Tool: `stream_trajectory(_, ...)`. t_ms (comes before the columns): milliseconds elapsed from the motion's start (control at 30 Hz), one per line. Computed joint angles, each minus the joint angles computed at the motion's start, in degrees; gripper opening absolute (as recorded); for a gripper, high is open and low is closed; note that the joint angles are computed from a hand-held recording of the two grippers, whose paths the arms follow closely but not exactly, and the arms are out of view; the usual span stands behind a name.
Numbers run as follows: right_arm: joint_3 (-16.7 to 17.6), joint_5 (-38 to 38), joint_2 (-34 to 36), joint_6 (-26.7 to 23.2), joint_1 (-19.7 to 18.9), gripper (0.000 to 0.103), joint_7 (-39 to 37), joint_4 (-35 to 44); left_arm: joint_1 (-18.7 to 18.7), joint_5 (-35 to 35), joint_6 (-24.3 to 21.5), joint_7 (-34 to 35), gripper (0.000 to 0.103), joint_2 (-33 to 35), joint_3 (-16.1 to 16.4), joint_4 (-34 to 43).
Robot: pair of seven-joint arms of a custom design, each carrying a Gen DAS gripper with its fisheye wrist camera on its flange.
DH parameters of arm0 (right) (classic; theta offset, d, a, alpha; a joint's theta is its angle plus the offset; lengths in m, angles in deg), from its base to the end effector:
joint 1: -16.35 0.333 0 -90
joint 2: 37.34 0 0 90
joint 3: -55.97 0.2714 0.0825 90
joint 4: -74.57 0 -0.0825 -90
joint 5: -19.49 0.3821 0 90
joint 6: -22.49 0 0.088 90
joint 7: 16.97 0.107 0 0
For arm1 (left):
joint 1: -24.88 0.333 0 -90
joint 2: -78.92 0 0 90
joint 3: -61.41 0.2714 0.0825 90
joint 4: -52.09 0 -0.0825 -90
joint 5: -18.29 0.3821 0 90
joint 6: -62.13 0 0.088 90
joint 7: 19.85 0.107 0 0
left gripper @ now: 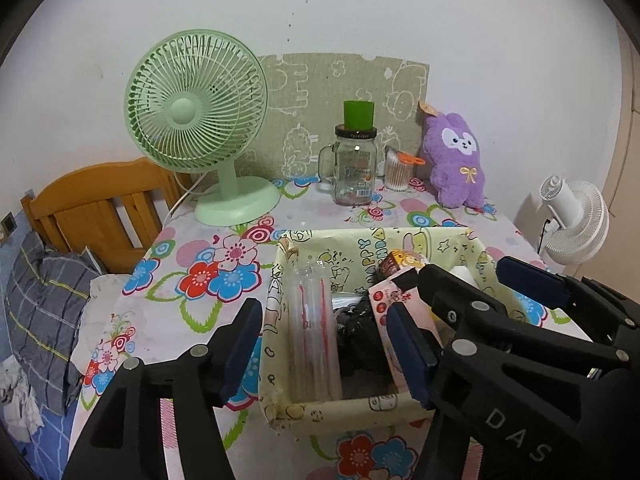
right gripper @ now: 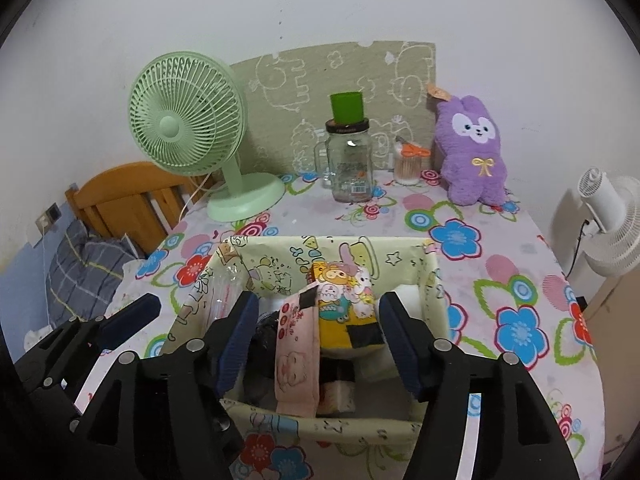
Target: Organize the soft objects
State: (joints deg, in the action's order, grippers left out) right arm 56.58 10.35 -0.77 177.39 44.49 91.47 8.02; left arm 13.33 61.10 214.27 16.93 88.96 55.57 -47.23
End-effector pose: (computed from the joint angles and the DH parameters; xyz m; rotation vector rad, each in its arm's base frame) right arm 0.6625 0.3667 0.4980 -1.8338 1.3715 -0.5463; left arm 0.6169 -0.2086 0.5122 -1.7514 1.5867 -0.7654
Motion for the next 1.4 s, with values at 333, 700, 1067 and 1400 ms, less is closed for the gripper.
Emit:
stream_trajectory(333,-2.01,-5.4,-10.77,6.28,0.97,0.077,5.95,-14.78,0.11,4.67,0.29,-4.97,0.079,-5.12,-1.37,-4.56)
stream_trajectory(700,-3.87,-16.76,-22.26,12.88,1.71,0.089,16.63,-29.68,1.67,12.37,-0.4,-12.33,0.092,-11.89,-4.64,-10.66)
stream_trajectory(1067,-2.41,-37.44,-33.51,16.79,-1.46,0.098,35.0,-41.73,4.51,15.94,0.19,-18.77,0.097,-20.94,-9.06,-18.9)
stream_trajectory(1400,3.92,-53.48,-41.74,17.56,-9.25,0.099,51.76,-48.89,7.57,17.24,0.64,-22.62,0.103,-28.04,-12.6,-24.6)
